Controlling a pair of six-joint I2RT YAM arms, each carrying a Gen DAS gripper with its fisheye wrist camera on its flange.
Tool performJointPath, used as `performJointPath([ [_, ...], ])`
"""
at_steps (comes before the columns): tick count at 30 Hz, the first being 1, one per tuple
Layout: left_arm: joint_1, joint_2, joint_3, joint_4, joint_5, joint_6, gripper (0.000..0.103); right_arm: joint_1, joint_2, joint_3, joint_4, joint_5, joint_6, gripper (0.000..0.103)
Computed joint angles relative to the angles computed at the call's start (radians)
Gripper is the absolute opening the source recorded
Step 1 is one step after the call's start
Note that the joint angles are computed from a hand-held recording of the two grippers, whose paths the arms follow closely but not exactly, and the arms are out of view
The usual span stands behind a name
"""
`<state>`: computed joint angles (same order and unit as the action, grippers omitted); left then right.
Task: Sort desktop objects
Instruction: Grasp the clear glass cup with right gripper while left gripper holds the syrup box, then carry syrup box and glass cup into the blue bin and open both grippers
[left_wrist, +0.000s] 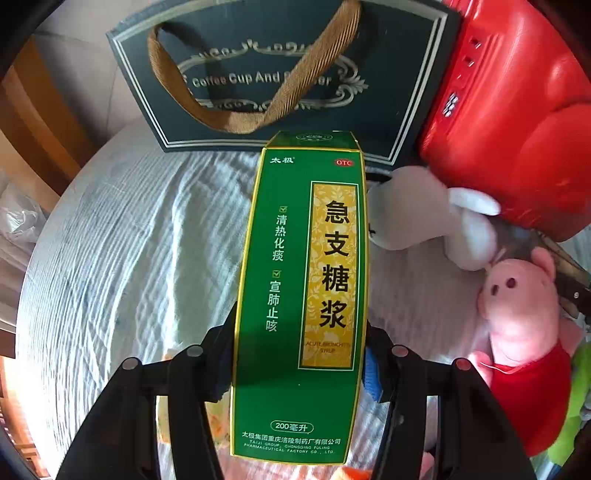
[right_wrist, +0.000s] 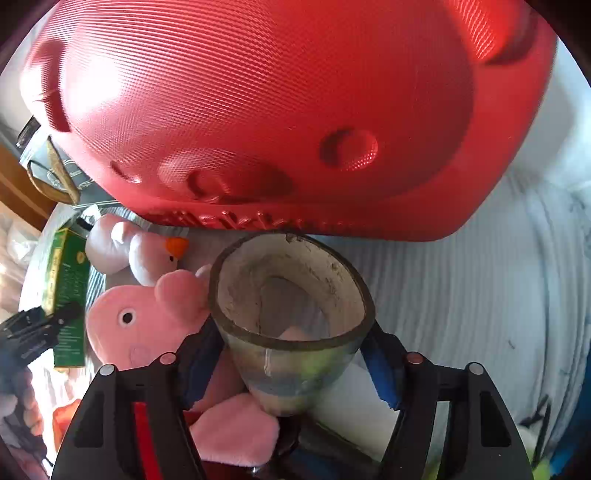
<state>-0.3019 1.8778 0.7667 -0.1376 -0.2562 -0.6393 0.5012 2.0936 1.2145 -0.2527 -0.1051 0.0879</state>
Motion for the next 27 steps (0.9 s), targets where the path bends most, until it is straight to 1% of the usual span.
performJointPath([
  [2, -0.026, -0.095, -0.061, 0.010, -0.014, -0.021, 0.053, 0.006, -0.078, -0.085, 0.049, -0.001, 0.007, 0.069],
  [4, -0.083, -0.218, -0.113, -0.018, -0.043, -0.064, 0.053, 0.019, -0.185, -0.183, 0.090, 0.013, 0.011, 0.068],
  [5, -0.096, -0.279, -0.141, -0.031, -0.058, -0.063, 0.053, 0.026, -0.235, -0.223, 0.104, 0.019, 0.012, 0.068],
  [7, -0.178, -0.398, -0.159, -0.104, -0.131, -0.103, 0.053, 0.042, -0.362, -0.312, 0.124, 0.025, 0.019, 0.068],
  [8, -0.196, -0.461, -0.184, -0.126, -0.155, -0.102, 0.053, 0.050, -0.438, -0.359, 0.125, 0.028, 0.019, 0.068],
  [10, -0.278, -0.563, -0.194, -0.210, -0.227, -0.155, 0.054, 0.072, -0.596, -0.445, 0.113, 0.053, 0.021, 0.068],
  [12, -0.391, -0.646, -0.181, -0.321, -0.305, -0.241, 0.053, 0.095, -0.745, -0.496, 0.067, 0.079, 0.032, 0.068],
  [14, -0.514, -0.678, -0.139, -0.439, -0.388, -0.345, 0.053, 0.133, -0.890, -0.531, 0.002, 0.120, 0.053, 0.068],
  [16, -0.679, -0.637, -0.038, -0.610, -0.475, -0.525, 0.053, 0.183, -1.033, -0.564, -0.066, 0.183, 0.070, 0.068],
  [17, -0.731, -0.631, -0.011, -0.674, -0.504, -0.596, 0.053, 0.209, -1.119, -0.584, -0.114, 0.216, 0.079, 0.068],
  [19, -0.817, -0.629, 0.036, -0.758, -0.537, -0.684, 0.053, 0.253, -1.275, -0.595, -0.225, 0.273, 0.104, 0.068],
  [21, -0.914, -0.604, 0.099, -0.863, -0.578, -0.792, 0.053, 0.265, -1.412, -0.576, -0.358, 0.296, 0.119, 0.068],
  [22, -0.961, -0.589, 0.130, -0.918, -0.599, -0.845, 0.053, 0.298, -1.451, -0.565, -0.399, 0.330, 0.142, 0.068],
  [24, -1.055, -0.538, 0.214, -1.034, -0.633, -0.950, 0.053, 0.390, -1.512, -0.548, -0.477, 0.422, 0.206, 0.068],
  [25, -1.100, -0.506, 0.260, -1.088, -0.646, -0.999, 0.053, 0.426, -1.556, -0.533, -0.538, 0.461, 0.233, 0.068],
  [27, -1.175, -0.448, 0.343, -1.176, -0.666, -1.076, 0.053, 0.565, -1.631, -0.469, -0.701, 0.601, 0.326, 0.068],
])
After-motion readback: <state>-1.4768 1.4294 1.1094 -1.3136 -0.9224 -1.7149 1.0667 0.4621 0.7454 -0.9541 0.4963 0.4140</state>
